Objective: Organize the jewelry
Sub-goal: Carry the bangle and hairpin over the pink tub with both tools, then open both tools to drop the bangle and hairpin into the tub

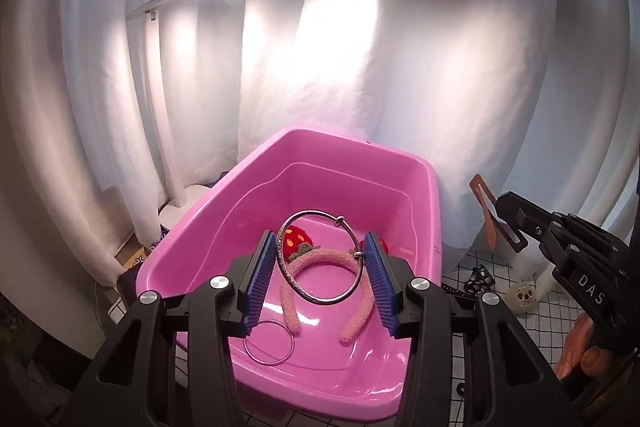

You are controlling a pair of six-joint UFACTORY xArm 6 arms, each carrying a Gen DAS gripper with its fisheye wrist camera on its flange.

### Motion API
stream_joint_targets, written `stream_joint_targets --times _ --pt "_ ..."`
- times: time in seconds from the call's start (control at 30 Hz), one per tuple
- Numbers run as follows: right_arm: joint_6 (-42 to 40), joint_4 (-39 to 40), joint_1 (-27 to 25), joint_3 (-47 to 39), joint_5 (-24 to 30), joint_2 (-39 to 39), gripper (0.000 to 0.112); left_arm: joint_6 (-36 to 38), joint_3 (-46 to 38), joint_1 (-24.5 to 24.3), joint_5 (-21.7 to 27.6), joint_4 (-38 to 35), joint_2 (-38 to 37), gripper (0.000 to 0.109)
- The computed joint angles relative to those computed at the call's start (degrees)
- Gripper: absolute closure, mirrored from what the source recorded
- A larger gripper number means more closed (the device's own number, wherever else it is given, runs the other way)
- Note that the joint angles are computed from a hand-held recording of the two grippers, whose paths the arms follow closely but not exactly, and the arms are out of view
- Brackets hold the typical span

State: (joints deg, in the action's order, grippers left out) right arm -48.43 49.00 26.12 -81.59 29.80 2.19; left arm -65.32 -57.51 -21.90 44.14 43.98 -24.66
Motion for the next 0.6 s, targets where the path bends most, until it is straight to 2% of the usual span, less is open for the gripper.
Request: stream_joint_targets --times 0.13,0.33,0.6 --pt "5.7 -6.4 1.5 -8.6 2.4 7.6 0.111 4.9 1.4 4.8 -2.9 -4.6 1.1 0.064" --pt "16.3 -17.1 2.5 -22.2 9.2 18.9 0.111 12.3 1.7 9.3 -5.7 -12.8 4.1 0.064" --pt "26.0 -25.7 2.0 -40.6 22.1 31.6 0.111 17.3 -1.1 11.4 -4.6 -18.3 8.4 0.064"
